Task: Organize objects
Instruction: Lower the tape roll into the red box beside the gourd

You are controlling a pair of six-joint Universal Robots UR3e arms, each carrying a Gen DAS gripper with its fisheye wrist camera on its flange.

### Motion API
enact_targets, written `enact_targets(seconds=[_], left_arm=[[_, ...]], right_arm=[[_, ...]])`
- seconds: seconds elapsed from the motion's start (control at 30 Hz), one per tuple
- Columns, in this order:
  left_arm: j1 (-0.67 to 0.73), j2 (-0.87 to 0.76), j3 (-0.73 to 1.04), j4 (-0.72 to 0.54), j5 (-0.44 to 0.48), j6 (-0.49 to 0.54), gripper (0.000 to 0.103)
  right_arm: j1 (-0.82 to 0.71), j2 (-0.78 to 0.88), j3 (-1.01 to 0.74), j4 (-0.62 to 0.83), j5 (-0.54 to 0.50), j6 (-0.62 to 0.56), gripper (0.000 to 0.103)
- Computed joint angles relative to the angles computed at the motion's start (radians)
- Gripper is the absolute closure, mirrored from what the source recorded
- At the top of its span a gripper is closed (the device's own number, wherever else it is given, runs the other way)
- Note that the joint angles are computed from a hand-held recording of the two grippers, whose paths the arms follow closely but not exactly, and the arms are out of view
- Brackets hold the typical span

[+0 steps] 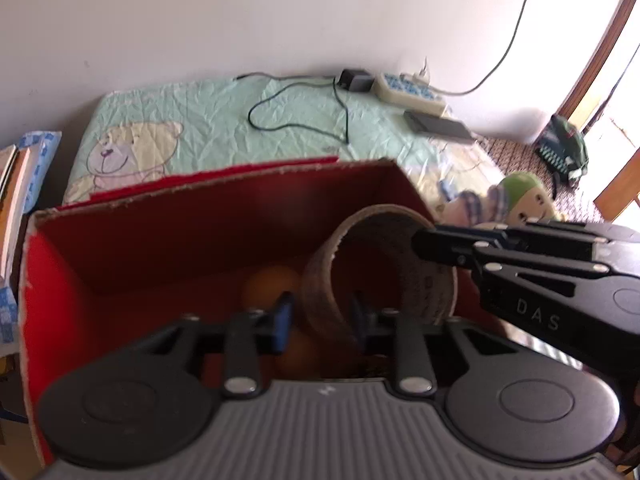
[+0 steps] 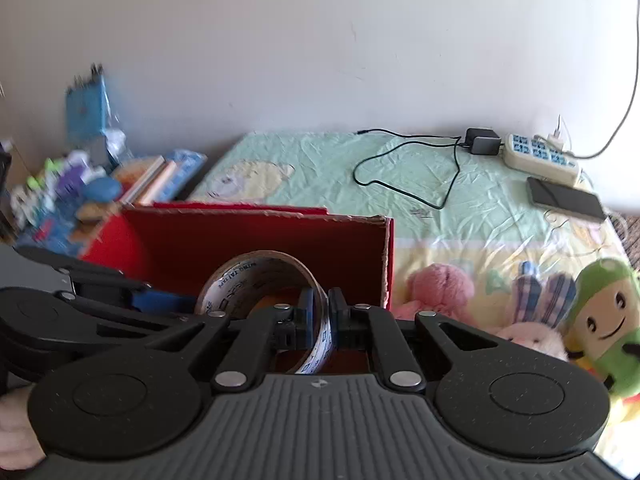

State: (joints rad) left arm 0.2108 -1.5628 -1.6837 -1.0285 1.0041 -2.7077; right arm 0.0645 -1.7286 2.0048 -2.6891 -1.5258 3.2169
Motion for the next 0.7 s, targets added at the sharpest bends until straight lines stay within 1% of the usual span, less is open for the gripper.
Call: enact_targets(seconds=[0.03, 0.07, 0.1, 0.13, 0.17, 0.23, 0.27, 0.33, 0.4, 0.47, 0.6, 0.7], left_arm=[[-0.001, -0.016, 0.007, -0.001, 0.000, 0.007, 0.067], [0.001, -0.024, 0.009, -0.005, 0.001, 0.016, 0.059], [-0.001, -0.037, 0.017, -0.008, 0.005, 0.020, 0.056], [0.002, -0.047, 0.022, -0.012, 0.004, 0.032, 0.049], [0.007, -0.052, 0.026, -0.019, 0.006, 0.046, 0.040], [0.009, -0.056, 0.025, -0.011, 0.029, 0.062, 0.029], [0.011, -0.056, 0.022, -0.001, 0.040, 0.068, 0.027], [-0.002, -0.069, 0.024, 0.028, 0.096, 0.069, 0.027], [-0.021, -0.083, 0.025, 0.065, 0.157, 0.066, 0.030], [-0.035, -0.115, 0.048, 0.067, 0.201, 0.058, 0.032], [-0.035, -0.153, 0.079, 0.040, 0.232, 0.042, 0.037], [-0.035, -0.171, 0.082, 0.061, 0.250, 0.013, 0.036]], right_arm=[[0.013, 0.012, -0.008, 0.004, -0.026, -0.008, 0.095], [0.030, 0.033, -0.023, 0.007, -0.054, -0.012, 0.095], [0.046, 0.051, -0.037, 0.012, -0.081, -0.016, 0.095], [0.067, 0.073, -0.056, 0.018, -0.116, -0.017, 0.096], [0.085, 0.091, -0.070, 0.020, -0.150, -0.018, 0.096], [0.117, 0.130, -0.103, 0.027, -0.216, -0.023, 0.095], [0.127, 0.146, -0.118, 0.030, -0.240, -0.024, 0.095], [0.142, 0.178, -0.151, 0.050, -0.280, -0.031, 0.095], [0.143, 0.203, -0.185, 0.091, -0.285, -0.044, 0.095], [0.145, 0.230, -0.218, 0.125, -0.291, -0.058, 0.095], [0.164, 0.275, -0.273, 0.193, -0.310, -0.066, 0.095], [0.152, 0.292, -0.290, 0.214, -0.285, -0.062, 0.095]])
